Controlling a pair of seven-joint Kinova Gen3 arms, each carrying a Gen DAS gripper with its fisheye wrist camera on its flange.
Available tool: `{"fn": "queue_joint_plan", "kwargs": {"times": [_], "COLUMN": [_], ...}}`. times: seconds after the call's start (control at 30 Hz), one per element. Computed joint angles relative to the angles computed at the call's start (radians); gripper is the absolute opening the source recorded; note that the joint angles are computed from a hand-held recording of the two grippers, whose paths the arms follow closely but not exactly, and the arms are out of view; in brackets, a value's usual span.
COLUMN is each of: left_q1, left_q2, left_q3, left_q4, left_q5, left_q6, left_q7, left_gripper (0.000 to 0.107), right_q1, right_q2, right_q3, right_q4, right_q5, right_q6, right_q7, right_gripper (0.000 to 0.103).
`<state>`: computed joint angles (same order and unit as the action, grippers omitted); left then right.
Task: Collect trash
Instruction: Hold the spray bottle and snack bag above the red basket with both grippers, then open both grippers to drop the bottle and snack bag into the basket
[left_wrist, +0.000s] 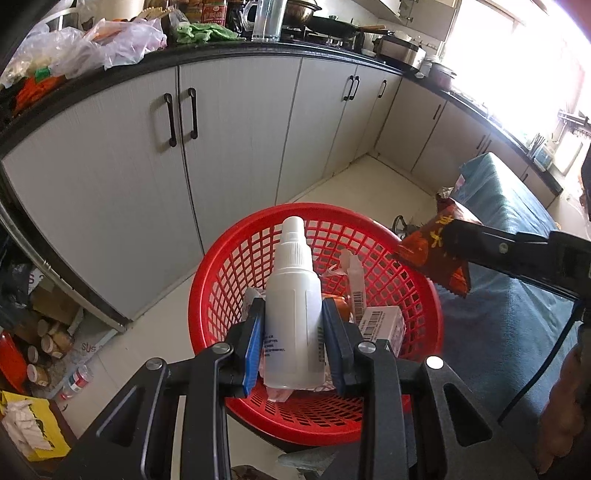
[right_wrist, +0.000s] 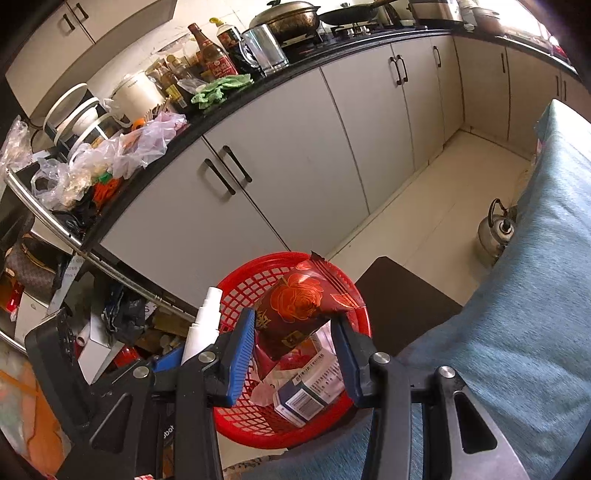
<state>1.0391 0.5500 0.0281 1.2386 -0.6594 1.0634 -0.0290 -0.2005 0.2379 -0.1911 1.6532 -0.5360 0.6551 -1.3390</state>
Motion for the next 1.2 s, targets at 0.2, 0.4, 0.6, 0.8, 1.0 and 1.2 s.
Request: {"fn": "queue_joint_plan", "kwargs": {"times": [0.2,0.4,0.6,0.8,1.0,1.2], "left_q1": [0.009,0.02,0.036,0.069,0.13,0.224], "left_q2": [-0.022,-0.036,-0.038,-0.028,0.004,0.077], "left_q3": [-0.004,0.004,0.013,0.013,0.0,-0.038], "left_q4": [0.036,0.05,0.037,-0.011,-0.097,-0.238], "left_q5": [-0.022,-0.048,-0.064,-0.095,-0.143,-0.212], "left_q6": [-0.024,-0.019,0.004,0.075,0.19,0.37], "left_q7": [0.036,0.068,0.083,0.084,0.096,0.102], "left_gripper": [0.036,0.047,0.055,0.064,0.073,0.085], "right_q1": [0.0,0.021,0.038,0.037,0.025,-0.021], "right_q2": [0.019,0.015,-0.018,-0.087,-0.198,-0.304], "right_q3": [-0.004,-0.011,-0.007,0.016,0.053,0.087], "right_q4": [-0.016,-0.005,0.029,0.092,0.191,0.271], "right_q5": [-0.007,-0.054,-0.09,-0.102,-0.105,-0.011], "right_q6": [0.009,0.006,-0.002,-0.02,-0.061,-0.11], "right_q7": [-0.014,0.0,0.025,0.044,0.063,0.01], "right_gripper": [0.048,0.051,0.052,0.055,0.058,0.06]}}
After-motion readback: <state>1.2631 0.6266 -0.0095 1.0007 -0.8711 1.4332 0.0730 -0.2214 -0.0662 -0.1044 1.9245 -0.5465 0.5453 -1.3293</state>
